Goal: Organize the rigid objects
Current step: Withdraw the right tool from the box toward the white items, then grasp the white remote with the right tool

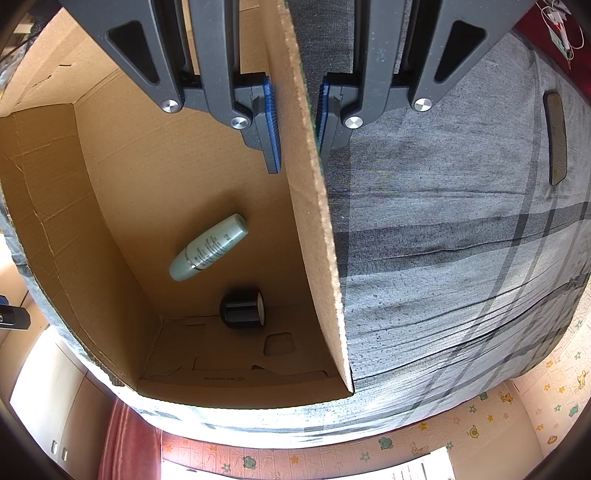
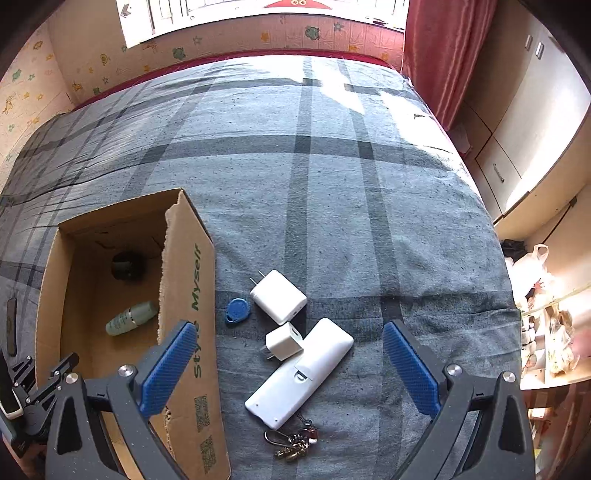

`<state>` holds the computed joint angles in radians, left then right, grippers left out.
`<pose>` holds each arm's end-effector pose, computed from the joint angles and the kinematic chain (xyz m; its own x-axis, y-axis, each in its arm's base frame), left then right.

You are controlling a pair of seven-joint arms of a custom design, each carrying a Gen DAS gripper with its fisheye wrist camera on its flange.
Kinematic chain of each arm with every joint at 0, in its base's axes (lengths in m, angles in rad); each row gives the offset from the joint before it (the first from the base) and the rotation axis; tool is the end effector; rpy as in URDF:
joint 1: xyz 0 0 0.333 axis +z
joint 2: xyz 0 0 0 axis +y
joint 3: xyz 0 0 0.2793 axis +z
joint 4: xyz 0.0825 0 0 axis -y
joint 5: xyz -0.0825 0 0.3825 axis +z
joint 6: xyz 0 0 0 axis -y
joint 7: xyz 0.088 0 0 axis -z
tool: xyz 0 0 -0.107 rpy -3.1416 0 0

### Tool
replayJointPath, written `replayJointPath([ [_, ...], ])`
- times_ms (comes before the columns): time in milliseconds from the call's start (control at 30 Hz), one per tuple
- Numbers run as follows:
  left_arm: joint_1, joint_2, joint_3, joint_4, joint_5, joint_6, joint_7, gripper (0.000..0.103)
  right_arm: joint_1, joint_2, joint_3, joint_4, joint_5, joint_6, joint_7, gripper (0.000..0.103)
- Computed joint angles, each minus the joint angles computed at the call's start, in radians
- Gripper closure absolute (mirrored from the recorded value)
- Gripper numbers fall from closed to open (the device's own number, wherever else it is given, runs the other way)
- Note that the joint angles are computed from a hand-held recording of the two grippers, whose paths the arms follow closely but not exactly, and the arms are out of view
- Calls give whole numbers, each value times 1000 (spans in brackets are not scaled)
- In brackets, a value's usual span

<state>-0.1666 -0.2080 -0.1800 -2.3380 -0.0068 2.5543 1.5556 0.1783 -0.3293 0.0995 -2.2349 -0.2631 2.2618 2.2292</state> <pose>0.4845 -0.1765 0.4273 -0.3195 -0.9473 -0.0250 -0.8613 0.3013 -0.4090 0.4785 0.1324 0.5068 -0.2502 -0.9679 0.0222 -0.8796 0.2177 -0.4231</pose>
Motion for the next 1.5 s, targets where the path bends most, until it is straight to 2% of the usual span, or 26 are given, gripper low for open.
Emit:
replayJointPath([
  [233,1,1,-2,0,9,1,-3,84,-30,-73,-13,-140,5,12,49,0],
  [400,1,1,-2,-2,11,3,-6,84,-45,-107,-15,-226,19,54,80,0],
  [633,0,-2,-5,-4,25,2,-18,84,-52,-114,-12,-288,32,105,101,0],
  [967,-2,-2,-8,-1,36,-2,-30,84,-36,-69,-16,-291,68,140,92,0],
  [1300,-2,-3,-6,0,33,-4,-27,84,-3,69,-29,-218,126,170,59,2],
  [1500,-3,-2,-6,2,32,-5,-24,84,-2,121,-29,-188,109,162,97,4],
])
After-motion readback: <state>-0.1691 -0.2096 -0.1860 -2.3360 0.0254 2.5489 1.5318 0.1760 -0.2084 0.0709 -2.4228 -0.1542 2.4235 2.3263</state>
